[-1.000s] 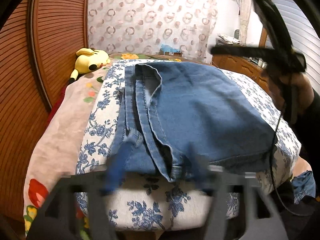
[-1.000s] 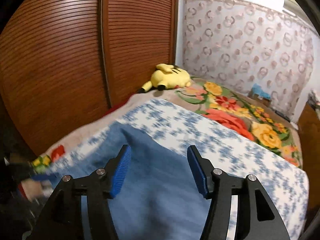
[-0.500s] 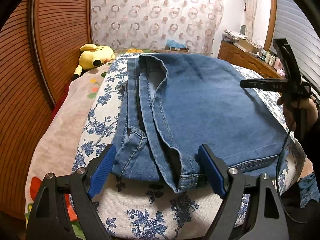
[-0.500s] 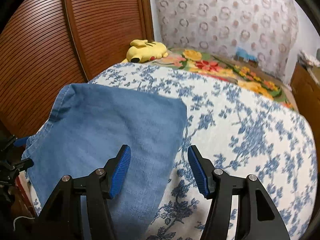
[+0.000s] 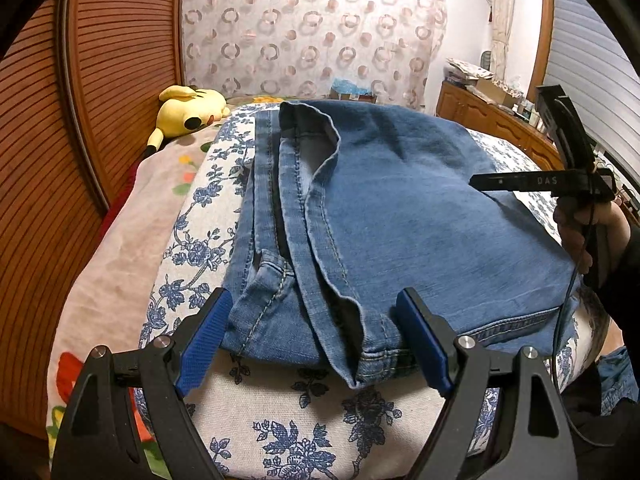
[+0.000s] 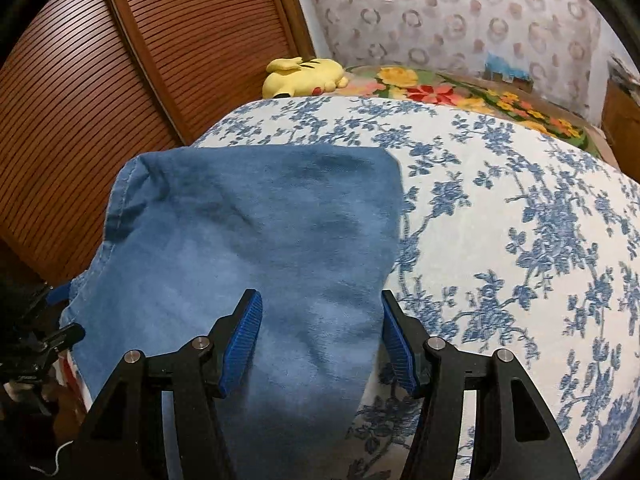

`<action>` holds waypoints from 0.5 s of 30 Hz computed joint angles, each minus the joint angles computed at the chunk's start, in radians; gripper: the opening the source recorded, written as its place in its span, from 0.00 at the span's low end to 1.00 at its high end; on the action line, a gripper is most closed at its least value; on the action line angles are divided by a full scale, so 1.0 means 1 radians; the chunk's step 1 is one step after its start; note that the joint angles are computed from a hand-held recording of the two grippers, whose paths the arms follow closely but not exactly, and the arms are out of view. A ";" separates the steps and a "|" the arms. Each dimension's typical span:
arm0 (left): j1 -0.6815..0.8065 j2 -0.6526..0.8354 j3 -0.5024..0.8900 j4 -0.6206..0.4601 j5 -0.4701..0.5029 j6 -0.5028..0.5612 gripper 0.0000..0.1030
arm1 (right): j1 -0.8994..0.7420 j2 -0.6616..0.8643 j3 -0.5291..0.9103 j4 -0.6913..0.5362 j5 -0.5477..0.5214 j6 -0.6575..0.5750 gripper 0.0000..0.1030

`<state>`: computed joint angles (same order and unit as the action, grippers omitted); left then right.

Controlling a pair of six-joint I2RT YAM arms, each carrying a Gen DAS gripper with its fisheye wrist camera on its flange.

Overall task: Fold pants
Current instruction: 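Grasp the jeans edge with the right tool and fold it over the stack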

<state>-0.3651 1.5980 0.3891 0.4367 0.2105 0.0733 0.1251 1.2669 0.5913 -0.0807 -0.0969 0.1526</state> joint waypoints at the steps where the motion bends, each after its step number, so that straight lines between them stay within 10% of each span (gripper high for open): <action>1: 0.000 0.000 -0.001 0.001 0.000 0.000 0.82 | 0.002 0.000 -0.005 0.006 -0.008 -0.002 0.35; 2: 0.003 0.000 -0.004 0.010 0.004 0.001 0.82 | 0.009 -0.016 -0.017 0.015 -0.001 0.000 0.15; 15: -0.024 -0.087 -0.031 0.020 0.015 -0.010 0.82 | 0.168 -0.353 0.058 -0.276 0.297 -0.083 0.10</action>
